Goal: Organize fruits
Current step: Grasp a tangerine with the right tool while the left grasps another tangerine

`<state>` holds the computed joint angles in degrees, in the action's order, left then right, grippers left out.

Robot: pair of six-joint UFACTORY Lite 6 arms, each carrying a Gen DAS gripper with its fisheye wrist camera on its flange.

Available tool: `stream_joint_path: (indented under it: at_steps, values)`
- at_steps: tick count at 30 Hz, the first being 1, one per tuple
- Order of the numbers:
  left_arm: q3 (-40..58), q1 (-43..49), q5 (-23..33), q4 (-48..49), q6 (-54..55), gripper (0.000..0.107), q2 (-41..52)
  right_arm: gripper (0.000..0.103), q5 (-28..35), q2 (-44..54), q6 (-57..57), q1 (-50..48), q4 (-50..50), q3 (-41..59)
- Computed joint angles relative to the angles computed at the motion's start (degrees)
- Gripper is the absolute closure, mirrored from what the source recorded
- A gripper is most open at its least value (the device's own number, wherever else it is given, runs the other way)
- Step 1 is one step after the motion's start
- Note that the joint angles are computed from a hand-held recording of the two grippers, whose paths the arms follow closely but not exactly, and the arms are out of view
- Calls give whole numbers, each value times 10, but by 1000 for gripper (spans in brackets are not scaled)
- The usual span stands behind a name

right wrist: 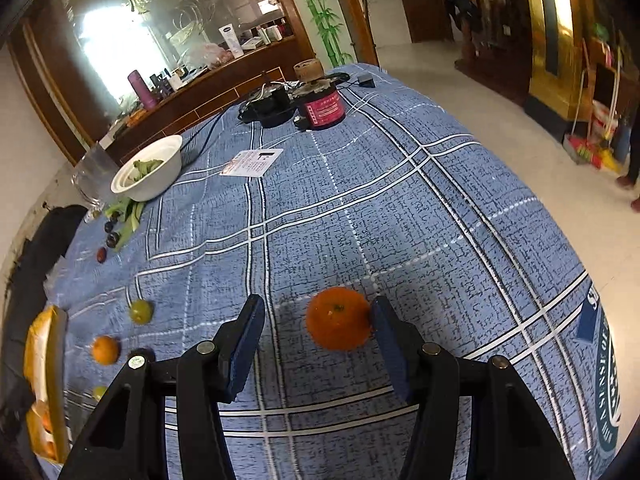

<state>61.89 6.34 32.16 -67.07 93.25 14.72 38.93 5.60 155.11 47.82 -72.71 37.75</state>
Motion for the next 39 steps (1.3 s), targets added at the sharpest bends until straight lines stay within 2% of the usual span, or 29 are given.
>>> stream_joint_path:
  at_steps: [2,5,7,10,12,15,16,17,21,27,34,39]
  values:
    - [28,-37,-22,-9,-7,28,37,44,-4,7,-2,-3,-3,0]
    - [75,-74,-26,-13,-14,28,98,44,6,19,-33,-5,18,10]
    - [97,-97,-54,-14,-16,28,128,45,6,19,-35,-4,19,11]
    - [122,-122,-77,-9,-15,32,166,50,-3,28,-47,-9,24,18]
    - [128,-134,-90,-4,-12,37,182,56,-16,37,-58,-15,29,24]
    - [122,-143,-101,-13,7,54,190,64,-11,47,-80,-14,48,34]
    - [124,-144,-102,-9,5,70,195,64,-13,45,-73,-14,43,31]
    - [126,-145,-107,-5,0,76,199,65,-17,44,-63,-16,35,28]
    - [132,-125,-79,-11,-9,76,200,65,-24,20,-5,-13,-2,-1]
    - [54,-69,-22,-74,55,76,106,65,-7,-22,98,10,-94,-37]
    - [-34,70,111,-77,77,76,-8,65,-36,-22,187,8,-186,-48]
    - [-14,180,179,-45,57,76,-10,65,-20,-9,173,23,-166,-35]
